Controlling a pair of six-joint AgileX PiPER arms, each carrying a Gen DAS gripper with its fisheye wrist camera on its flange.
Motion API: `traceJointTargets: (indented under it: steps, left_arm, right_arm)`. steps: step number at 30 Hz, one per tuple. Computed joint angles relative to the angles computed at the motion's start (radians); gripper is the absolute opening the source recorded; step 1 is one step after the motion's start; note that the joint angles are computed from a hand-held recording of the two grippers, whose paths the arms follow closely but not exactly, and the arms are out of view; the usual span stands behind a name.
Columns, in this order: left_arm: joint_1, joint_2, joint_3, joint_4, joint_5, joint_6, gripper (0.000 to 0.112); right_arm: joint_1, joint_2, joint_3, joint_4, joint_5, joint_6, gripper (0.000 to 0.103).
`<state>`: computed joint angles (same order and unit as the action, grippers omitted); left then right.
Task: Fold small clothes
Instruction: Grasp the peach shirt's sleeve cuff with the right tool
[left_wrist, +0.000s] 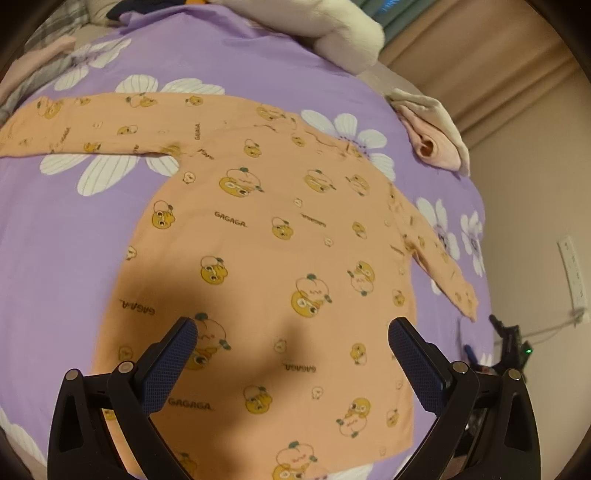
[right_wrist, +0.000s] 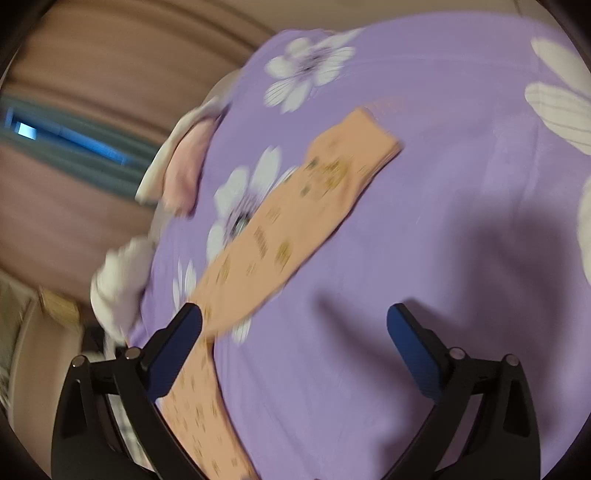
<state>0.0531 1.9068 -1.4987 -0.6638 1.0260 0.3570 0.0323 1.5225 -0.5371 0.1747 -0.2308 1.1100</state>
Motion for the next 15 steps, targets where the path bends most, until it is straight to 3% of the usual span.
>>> traceJointTargets:
  steps: [2, 7, 15]
  left_arm:
    - [0.017, 0.029, -0.029, -0.021, 0.026, -0.009, 0.102]
    - [0.033, 0.061, -0.074, -0.011, 0.036, -0.055, 0.102]
    - [0.033, 0.079, -0.100, 0.020, 0.023, -0.063, 0.102]
  right_arm:
    - [-0.040, 0.042, -0.010, -0.080, -0.040, 0.088, 0.093]
    - [-0.123, 0.143, -0.079, -0.122, -0.124, 0.124, 0.079]
    - [-0.235, 0.269, -0.108, -0.214, -0.249, 0.226, 0.027]
